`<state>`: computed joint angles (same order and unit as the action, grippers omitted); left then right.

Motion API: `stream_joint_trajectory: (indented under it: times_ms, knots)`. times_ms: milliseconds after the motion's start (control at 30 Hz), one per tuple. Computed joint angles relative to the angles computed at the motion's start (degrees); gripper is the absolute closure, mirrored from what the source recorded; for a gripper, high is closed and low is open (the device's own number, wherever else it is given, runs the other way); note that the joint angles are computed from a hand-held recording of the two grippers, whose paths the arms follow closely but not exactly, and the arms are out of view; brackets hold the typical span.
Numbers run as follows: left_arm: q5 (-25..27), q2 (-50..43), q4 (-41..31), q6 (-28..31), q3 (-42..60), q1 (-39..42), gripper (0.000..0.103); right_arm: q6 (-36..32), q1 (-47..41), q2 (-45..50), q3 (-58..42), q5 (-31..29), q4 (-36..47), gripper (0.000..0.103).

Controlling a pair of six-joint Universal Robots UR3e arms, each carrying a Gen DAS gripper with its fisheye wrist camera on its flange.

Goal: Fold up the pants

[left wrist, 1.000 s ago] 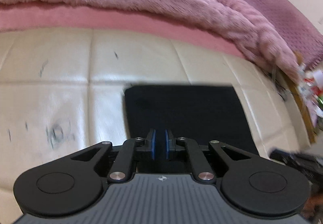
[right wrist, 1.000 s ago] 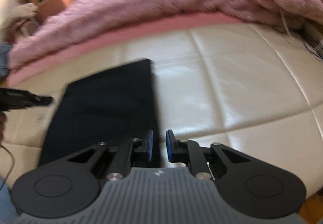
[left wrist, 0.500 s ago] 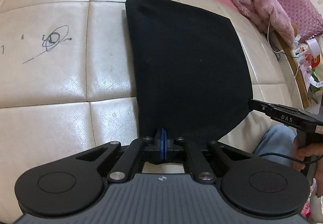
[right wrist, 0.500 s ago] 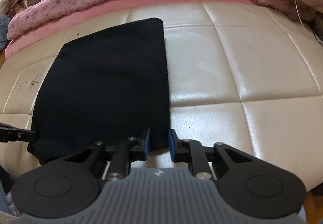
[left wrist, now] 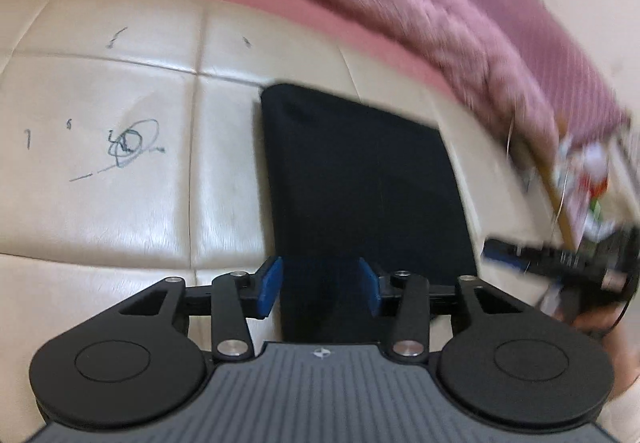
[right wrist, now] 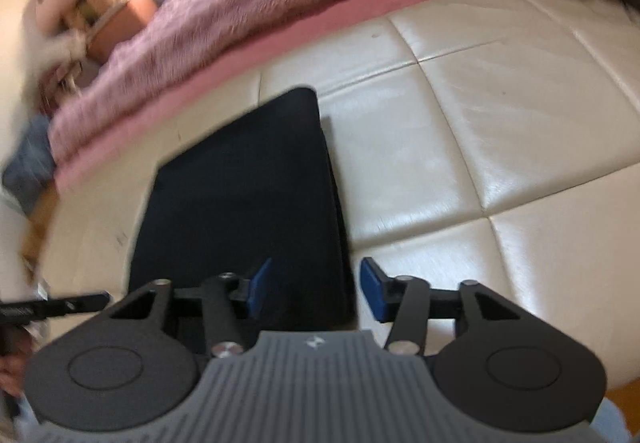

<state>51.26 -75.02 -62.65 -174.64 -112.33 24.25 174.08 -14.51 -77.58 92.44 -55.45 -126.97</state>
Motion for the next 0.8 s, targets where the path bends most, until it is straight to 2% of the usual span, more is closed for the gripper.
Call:
stream_joint_trajectory:
  times_ms: [100,233,533,667,800]
  knots:
    - [-3.66,-3.54,5.36,-4.94,-2.18,2.05,0.046,4.26,-1.41,4.73,-2.88,4.65,-0.36,0.049]
    - [-5.53,-9.36,10.35,-9.30,-2.82,1.84,0.046,8.28,-1.56,10.25,-6.82,6.79,-0.75,0.047]
    - [-9.20,-18.18,18.33,-13.80,-2.48,0.77,0.047,6.94,-1.18,19.89,-16.16,10.91,3.46,0.047]
    - [-10.12,-21.23,19.88,-14.80,-0.87,0.13,0.047,5.92,-0.40,24.52,-21.78,12.68,6.22,0.054]
    - [-8.98,-22.37,19.62,-15.24,0.85,-0.74,0.054,6.23,0.45,28.38,-26.45,14.37,8.05,0.057]
